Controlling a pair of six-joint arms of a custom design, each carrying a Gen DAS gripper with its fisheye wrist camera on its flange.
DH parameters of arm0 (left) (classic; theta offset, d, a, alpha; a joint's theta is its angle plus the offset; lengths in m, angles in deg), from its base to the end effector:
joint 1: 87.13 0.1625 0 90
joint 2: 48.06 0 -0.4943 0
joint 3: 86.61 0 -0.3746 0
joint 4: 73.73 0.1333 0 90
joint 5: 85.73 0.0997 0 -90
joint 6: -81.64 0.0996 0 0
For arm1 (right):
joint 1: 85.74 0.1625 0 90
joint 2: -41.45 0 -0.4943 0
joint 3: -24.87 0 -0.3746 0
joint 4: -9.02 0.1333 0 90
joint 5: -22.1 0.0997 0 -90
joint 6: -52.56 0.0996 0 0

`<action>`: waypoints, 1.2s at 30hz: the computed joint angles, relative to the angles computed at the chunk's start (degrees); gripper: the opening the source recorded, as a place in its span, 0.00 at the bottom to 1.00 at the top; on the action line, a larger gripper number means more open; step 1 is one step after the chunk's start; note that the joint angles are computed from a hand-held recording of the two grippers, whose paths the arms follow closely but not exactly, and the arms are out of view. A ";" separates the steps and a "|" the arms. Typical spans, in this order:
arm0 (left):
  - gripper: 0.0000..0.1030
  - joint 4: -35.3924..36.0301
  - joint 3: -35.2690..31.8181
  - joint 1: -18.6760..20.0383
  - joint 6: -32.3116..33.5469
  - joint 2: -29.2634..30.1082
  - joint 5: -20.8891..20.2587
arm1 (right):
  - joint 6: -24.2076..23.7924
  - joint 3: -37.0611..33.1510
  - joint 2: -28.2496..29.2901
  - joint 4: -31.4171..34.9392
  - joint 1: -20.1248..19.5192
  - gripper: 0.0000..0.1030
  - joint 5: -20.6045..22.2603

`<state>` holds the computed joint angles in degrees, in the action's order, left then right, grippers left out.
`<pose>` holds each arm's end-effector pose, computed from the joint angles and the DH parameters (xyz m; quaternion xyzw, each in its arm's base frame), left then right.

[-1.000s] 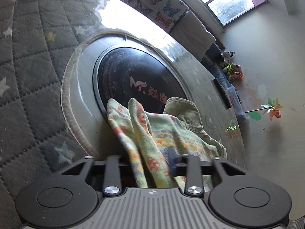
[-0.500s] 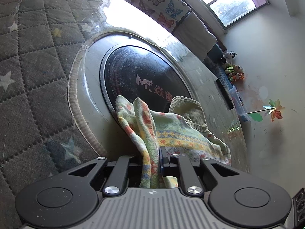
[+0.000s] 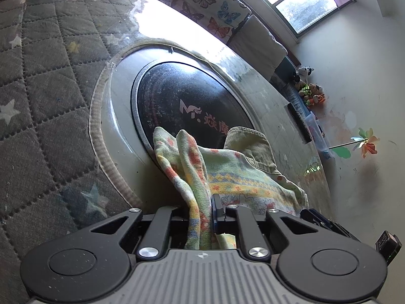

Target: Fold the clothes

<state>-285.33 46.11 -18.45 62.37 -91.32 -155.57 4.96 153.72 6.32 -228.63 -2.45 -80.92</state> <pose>-0.0248 -0.5246 0.1005 -0.0315 0.9468 -0.3140 0.0632 0.0497 -0.5265 0.0966 0.2612 -0.8477 0.3547 0.2955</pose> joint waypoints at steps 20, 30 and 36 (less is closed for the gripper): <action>0.11 -1.07 0.38 -2.55 2.42 -0.28 2.69 | 11.23 0.97 -1.18 1.31 -1.08 0.07 4.70; 0.10 1.40 -4.00 -7.47 8.13 0.38 3.36 | 10.10 4.27 -4.69 -5.87 -0.87 0.04 7.23; 0.10 5.57 -10.19 -9.65 10.49 3.91 1.70 | 9.50 4.41 -8.34 -8.32 -2.28 0.04 5.74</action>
